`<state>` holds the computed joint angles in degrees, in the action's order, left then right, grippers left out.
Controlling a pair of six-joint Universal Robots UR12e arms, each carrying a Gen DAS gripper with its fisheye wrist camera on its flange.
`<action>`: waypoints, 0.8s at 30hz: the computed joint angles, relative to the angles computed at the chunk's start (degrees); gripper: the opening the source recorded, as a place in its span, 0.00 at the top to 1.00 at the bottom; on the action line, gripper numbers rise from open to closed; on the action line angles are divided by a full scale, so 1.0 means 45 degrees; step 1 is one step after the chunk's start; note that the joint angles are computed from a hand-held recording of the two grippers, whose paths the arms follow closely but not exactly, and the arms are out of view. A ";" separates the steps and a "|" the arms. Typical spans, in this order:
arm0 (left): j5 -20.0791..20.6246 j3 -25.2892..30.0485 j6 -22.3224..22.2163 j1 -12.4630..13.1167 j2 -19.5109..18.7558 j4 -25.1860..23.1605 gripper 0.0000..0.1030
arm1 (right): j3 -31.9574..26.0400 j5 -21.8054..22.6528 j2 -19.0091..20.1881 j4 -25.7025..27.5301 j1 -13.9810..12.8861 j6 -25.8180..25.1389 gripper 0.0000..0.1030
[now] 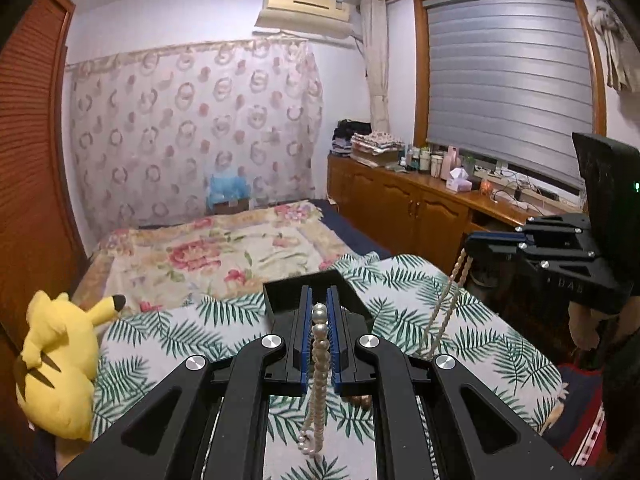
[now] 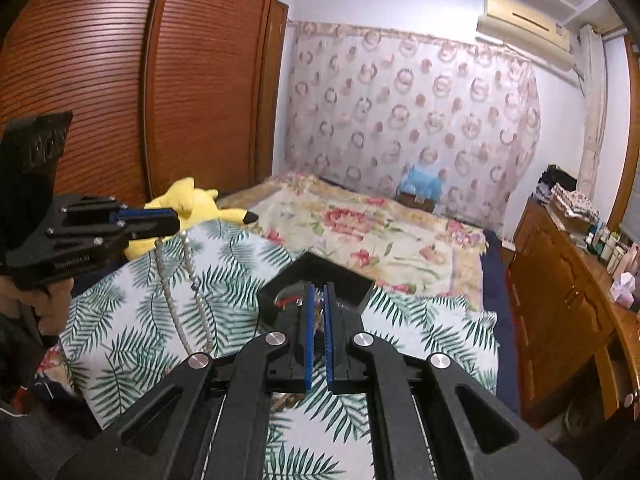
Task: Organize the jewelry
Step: 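Carry the pearl necklace to the black box with the left tool while the right tool carries a silver chain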
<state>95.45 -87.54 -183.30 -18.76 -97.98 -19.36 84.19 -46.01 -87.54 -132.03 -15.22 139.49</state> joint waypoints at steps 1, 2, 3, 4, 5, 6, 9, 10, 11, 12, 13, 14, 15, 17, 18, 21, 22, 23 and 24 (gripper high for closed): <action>0.0015 0.0061 0.0042 -0.0003 -0.0030 -0.0009 0.93 | -0.0117 0.0065 0.0050 -0.0060 -0.0007 0.0096 0.95; 0.0018 0.0125 0.0078 -0.0001 -0.0060 -0.0019 0.93 | -0.0204 0.0116 0.0090 -0.0104 -0.0014 0.0171 0.95; 0.0024 0.0198 0.0107 0.0003 -0.0096 -0.0023 0.93 | -0.0291 0.0143 0.0131 -0.0154 -0.0015 0.0249 0.95; 0.0030 0.0266 0.0121 0.0001 -0.0126 -0.0026 0.93 | -0.0395 0.0177 0.0183 -0.0199 -0.0013 0.0328 0.95; 0.0003 0.0327 0.0123 0.0009 -0.0154 -0.0031 0.94 | -0.0485 0.0195 0.0233 -0.0225 -0.0004 0.0376 0.95; -0.0045 0.0424 0.0132 0.0023 -0.0202 -0.0050 0.93 | -0.0541 0.0184 0.0256 -0.0264 0.0013 0.0414 0.95; -0.0061 0.0623 0.0217 0.0047 -0.0300 -0.0059 0.94 | -0.0845 0.0023 0.0452 -0.0447 0.0125 0.0578 0.95; -0.0065 0.0746 0.0268 0.0057 -0.0353 -0.0108 0.93 | -0.0995 -0.0097 0.0561 -0.0532 0.0192 0.0661 0.95; -0.0065 0.0866 0.0339 0.0062 -0.0402 -0.0169 0.94 | -0.1126 -0.0174 0.0661 -0.0602 0.0238 0.0793 0.95; -0.0047 0.0984 0.0434 0.0065 -0.0454 -0.0199 0.93 | -0.1245 -0.0235 0.0756 -0.0666 0.0279 0.0935 0.95; 0.0029 0.1175 0.0569 0.0056 -0.0533 -0.0223 0.93 | -0.1449 -0.0283 0.0909 -0.0726 0.0331 0.1132 0.95; 0.0061 0.1321 0.0652 0.0057 -0.0592 -0.0258 0.93 | -0.1619 -0.0259 0.1030 -0.0746 0.0362 0.1273 0.95; 0.0063 0.1502 0.0730 0.0065 -0.0664 -0.0318 0.93 | -0.1777 -0.0258 0.1146 -0.0779 0.0402 0.1422 0.95; 0.0062 0.1853 0.0836 0.0094 -0.0808 -0.0445 0.93 | -0.2128 -0.0295 0.1395 -0.0856 0.0483 0.1731 0.95; 0.0079 0.2043 0.0853 0.0109 -0.0891 -0.0514 0.93 | -0.2311 -0.0266 0.1518 -0.0839 0.0514 0.1844 0.95; 0.0435 0.2561 0.0995 0.0089 -0.1149 -0.0821 0.94 | -0.2912 -0.0165 0.1908 -0.0673 0.0625 0.2162 0.95; 0.0541 0.2788 0.1095 0.0088 -0.1266 -0.0948 0.94 | -0.3143 -0.0237 0.2063 -0.0673 0.0691 0.2282 0.95; 0.0570 0.2932 0.1144 0.0105 -0.1342 -0.1044 0.94 | -0.3309 -0.0349 0.2176 -0.0692 0.0747 0.2400 0.95; 0.0617 0.3184 0.1184 0.0123 -0.1477 -0.1217 0.93 | -0.3473 -0.0500 0.2291 -0.0734 0.0801 0.2564 0.95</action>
